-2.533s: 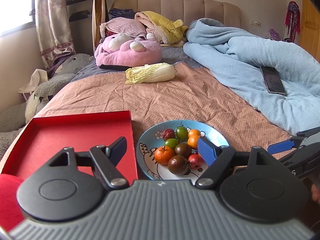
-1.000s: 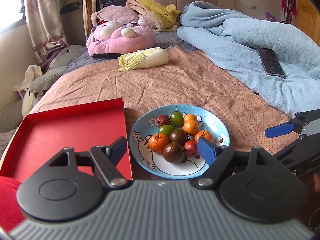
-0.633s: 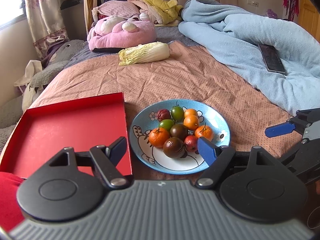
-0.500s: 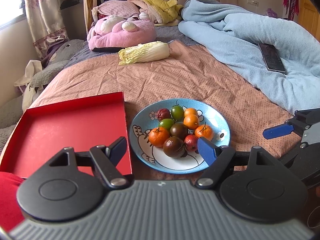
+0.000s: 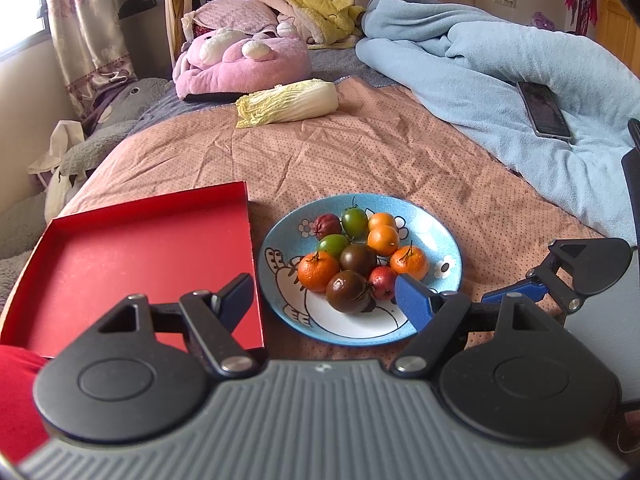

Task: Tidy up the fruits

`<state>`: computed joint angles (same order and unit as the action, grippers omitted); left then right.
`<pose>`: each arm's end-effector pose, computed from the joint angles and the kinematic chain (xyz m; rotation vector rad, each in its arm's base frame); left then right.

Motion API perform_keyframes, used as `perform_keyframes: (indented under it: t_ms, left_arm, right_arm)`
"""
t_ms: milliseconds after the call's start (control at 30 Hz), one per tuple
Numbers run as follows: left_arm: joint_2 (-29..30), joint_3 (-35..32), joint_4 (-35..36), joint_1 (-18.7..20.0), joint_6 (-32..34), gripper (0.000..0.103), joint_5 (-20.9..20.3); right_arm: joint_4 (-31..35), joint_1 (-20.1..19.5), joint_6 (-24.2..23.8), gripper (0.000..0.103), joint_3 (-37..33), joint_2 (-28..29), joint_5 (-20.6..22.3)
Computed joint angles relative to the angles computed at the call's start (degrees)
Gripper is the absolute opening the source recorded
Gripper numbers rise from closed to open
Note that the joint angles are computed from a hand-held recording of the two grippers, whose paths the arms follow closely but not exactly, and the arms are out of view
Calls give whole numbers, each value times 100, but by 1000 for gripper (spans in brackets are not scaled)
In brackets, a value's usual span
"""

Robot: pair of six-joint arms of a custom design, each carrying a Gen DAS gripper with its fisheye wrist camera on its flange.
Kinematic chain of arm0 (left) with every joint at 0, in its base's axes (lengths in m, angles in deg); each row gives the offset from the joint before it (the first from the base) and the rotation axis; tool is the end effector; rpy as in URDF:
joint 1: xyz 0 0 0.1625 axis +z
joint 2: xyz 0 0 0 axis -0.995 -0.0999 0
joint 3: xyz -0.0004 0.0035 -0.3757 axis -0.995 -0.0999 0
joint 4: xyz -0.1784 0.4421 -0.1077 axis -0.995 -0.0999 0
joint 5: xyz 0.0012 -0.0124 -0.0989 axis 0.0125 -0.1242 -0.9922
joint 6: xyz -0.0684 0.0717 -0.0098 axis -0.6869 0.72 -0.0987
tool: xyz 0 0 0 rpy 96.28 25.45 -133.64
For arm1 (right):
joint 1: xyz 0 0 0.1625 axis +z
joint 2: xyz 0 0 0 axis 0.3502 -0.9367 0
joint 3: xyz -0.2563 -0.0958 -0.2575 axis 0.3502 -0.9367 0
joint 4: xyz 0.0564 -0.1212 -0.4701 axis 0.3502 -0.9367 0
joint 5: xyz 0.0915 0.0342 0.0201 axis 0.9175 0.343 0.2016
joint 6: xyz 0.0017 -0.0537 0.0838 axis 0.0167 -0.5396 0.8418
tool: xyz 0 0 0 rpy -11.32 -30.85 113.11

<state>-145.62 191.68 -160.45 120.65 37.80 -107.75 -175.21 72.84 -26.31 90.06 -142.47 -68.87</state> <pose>-0.3452 -0.4903 0.0214 1.2315 2.3140 -0.6820 0.0969 -0.4279 0.2337 0.4145 -2.2839 0.5451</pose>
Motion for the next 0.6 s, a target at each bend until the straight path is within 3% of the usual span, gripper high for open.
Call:
perform_keyframes:
  t_ms: [600]
  left_arm:
    - [25, -40, 97, 26, 41, 80, -71]
  right_arm:
    - [37, -6, -47, 103, -27, 68, 24]
